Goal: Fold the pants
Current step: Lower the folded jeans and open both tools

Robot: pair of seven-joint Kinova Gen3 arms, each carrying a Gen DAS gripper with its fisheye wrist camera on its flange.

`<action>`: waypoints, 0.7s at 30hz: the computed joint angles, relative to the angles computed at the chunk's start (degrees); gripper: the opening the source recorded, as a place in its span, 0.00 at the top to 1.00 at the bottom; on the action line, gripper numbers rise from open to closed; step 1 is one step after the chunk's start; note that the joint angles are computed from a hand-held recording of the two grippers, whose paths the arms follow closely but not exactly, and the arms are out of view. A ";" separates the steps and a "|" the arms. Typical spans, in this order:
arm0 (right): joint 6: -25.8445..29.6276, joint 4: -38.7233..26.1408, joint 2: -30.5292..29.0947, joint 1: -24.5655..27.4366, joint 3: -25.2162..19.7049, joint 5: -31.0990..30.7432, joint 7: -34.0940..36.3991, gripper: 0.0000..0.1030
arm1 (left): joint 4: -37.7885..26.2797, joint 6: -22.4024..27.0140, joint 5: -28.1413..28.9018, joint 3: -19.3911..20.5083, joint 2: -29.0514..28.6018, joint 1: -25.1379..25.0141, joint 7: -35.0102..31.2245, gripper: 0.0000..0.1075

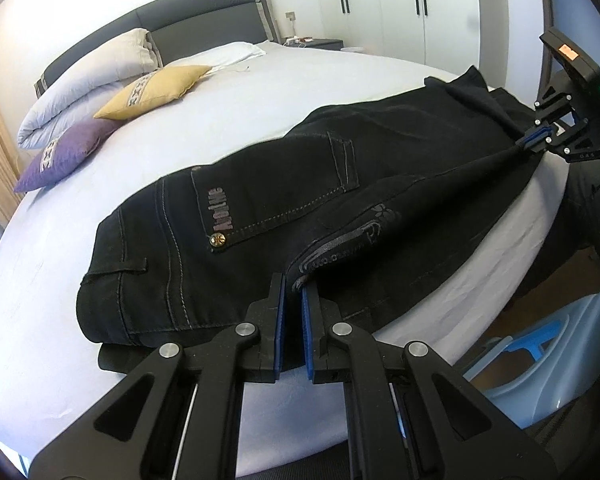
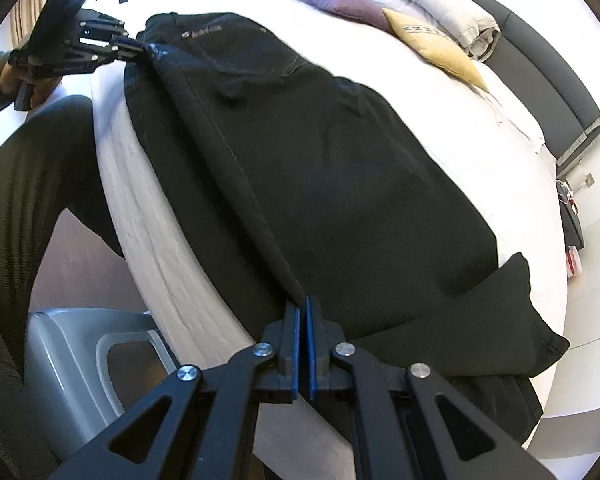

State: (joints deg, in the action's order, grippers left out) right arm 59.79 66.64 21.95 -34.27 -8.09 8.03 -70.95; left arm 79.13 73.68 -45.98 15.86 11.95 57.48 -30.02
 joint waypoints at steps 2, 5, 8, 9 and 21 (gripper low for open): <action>0.05 0.13 -0.52 0.14 -0.09 -0.10 0.39 0.96 | 0.99 -0.56 -0.05 0.13 -0.60 -0.11 -0.19 0.94; -0.39 1.04 -0.82 0.62 -0.26 -0.81 0.42 0.96 | 1.95 -0.60 -0.25 0.53 -0.53 -0.13 -0.42 0.94; -1.83 2.85 -0.41 0.41 -0.02 -0.43 -0.34 0.96 | 2.91 -0.91 0.91 0.55 -0.08 -0.73 -1.99 0.94; -2.18 3.04 -0.35 0.09 0.11 0.15 -0.64 0.96 | 3.16 -1.20 1.00 0.47 -0.16 -0.86 -2.21 0.93; -3.88 6.83 -2.76 3.32 -1.46 -4.11 -1.30 0.48 | -2.95 1.62 9.04 0.34 -0.26 -3.21 -13.83 0.36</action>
